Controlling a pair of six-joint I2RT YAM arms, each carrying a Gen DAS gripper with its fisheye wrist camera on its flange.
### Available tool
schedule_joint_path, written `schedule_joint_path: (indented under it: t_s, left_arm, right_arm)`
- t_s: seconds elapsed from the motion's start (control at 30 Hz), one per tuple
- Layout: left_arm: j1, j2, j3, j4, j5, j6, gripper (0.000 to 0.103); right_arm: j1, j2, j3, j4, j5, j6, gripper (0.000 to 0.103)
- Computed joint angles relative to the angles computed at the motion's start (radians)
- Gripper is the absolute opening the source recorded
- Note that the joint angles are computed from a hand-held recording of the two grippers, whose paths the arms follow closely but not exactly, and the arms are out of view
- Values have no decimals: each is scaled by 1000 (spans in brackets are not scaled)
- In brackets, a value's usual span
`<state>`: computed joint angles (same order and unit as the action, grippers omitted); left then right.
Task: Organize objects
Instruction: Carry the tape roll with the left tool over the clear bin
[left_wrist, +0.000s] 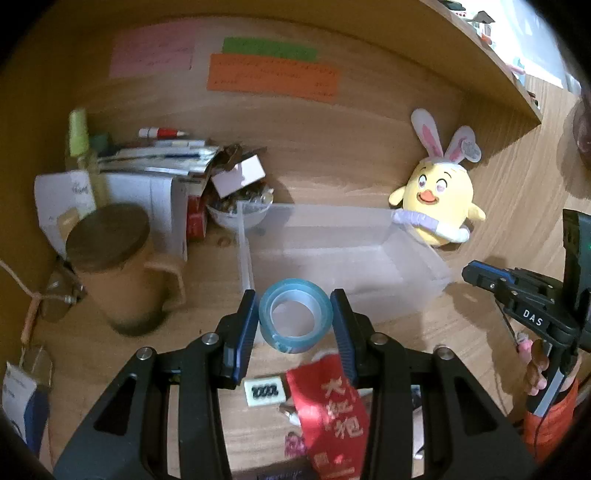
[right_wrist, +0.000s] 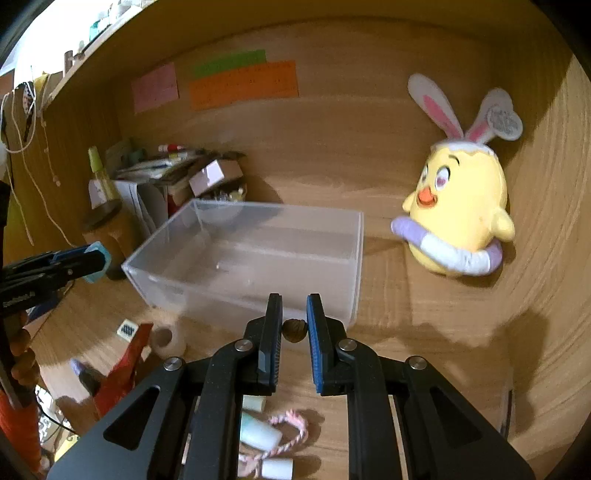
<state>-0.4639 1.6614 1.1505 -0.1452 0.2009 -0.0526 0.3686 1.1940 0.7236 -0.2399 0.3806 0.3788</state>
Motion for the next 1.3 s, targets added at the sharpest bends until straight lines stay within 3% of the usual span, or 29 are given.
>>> schedule_joint_path:
  t_s: [0.57, 1.0, 1.3]
  left_arm:
    - [-37, 240, 308, -135, -41, 25, 39]
    - [-72, 445, 535, -266, -110, 87, 39]
    - [-85, 546, 668, -361, -101, 114, 39]
  right_arm:
    - [-90, 211, 156, 48, -80, -69, 12]
    - [-152, 447, 315, -9, -156, -110, 12]
    - [-167, 555, 396, -53, -182, -114, 12]
